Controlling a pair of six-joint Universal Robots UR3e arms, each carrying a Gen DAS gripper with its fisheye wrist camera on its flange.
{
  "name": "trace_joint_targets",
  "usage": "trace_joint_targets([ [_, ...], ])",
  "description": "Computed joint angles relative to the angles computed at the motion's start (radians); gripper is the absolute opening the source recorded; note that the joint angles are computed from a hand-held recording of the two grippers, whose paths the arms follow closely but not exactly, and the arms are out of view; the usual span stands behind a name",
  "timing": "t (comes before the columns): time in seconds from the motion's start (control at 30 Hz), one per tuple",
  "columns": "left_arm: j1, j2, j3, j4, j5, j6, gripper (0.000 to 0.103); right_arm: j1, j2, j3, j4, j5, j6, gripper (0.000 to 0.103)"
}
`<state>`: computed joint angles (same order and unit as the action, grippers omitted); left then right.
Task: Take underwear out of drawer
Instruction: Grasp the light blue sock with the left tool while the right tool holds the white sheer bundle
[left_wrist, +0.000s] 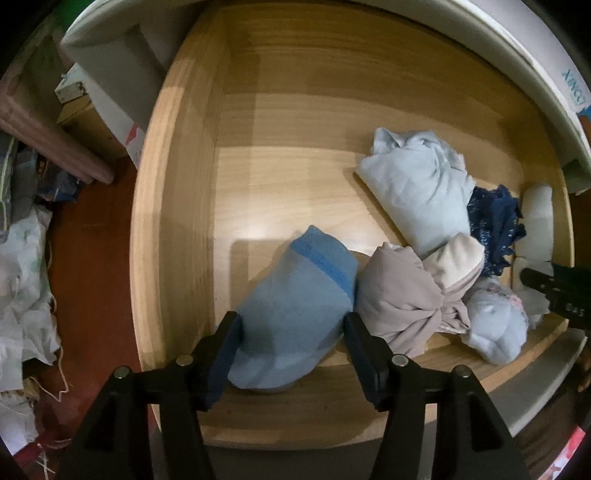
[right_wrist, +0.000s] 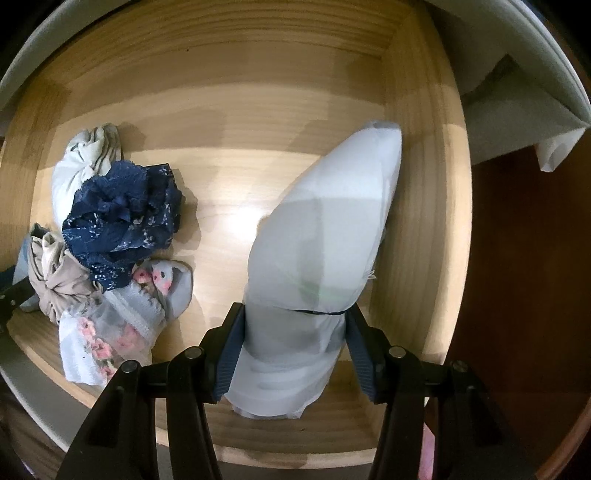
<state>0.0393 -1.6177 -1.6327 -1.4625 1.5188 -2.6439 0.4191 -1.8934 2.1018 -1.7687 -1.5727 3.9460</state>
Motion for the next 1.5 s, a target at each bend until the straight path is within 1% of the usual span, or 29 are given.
trace_joint_targets([
  [0.07, -0.016, -0.008, -0.003, 0.018, 0.012, -0.015, 0.060, 0.004, -0.011, 0.010, -0.004, 0.006, 0.006, 0.050],
  [0.13, -0.012, -0.013, 0.000, 0.020, 0.005, -0.032, 0.060, 0.047, 0.027, 0.025, -0.068, 0.006, 0.051, 0.050],
  [0.2, -0.030, -0.023, 0.001, 0.027, 0.023, -0.045, 0.060, 0.030, -0.013, 0.027, -0.036, 0.008, 0.035, 0.050],
  [0.27, -0.056, -0.039, 0.007, 0.043, 0.047, -0.057, 0.060, 0.032, -0.026, 0.035, -0.032, 0.010, 0.037, 0.051],
  [0.33, -0.069, -0.054, 0.016, 0.049, 0.051, -0.073, 0.060, -0.003, -0.072, 0.029, 0.018, 0.012, 0.002, 0.051],
  [0.47, -0.100, -0.073, 0.014, 0.067, 0.070, -0.096, 0.059, -0.006, -0.072, 0.016, 0.035, 0.014, 0.000, 0.052],
  [0.53, -0.111, -0.079, 0.018, 0.071, 0.071, -0.106, 0.055, -0.009, -0.054, 0.015, 0.019, 0.016, 0.003, 0.052],
  [0.63, -0.112, -0.046, 0.000, 0.053, 0.053, -0.115, 0.048, -0.012, -0.042, 0.015, 0.006, 0.021, 0.010, 0.052],
  [0.83, -0.101, -0.014, -0.017, 0.044, 0.041, -0.101, 0.042, -0.032, -0.083, 0.036, 0.022, 0.047, 0.013, 0.052],
  [0.97, -0.099, 0.003, -0.010, 0.024, 0.033, -0.101, 0.041, -0.031, -0.095, 0.024, 0.051, 0.048, 0.010, 0.052],
  [1.07, -0.105, 0.029, -0.008, 0.009, 0.021, -0.112, 0.041, -0.042, -0.111, 0.038, 0.043, 0.059, 0.007, 0.052],
  [1.5, -0.108, 0.103, -0.028, 0.047, 0.004, -0.120, 0.041, -0.040, -0.168, 0.061, 0.056, 0.051, -0.001, 0.051],
])
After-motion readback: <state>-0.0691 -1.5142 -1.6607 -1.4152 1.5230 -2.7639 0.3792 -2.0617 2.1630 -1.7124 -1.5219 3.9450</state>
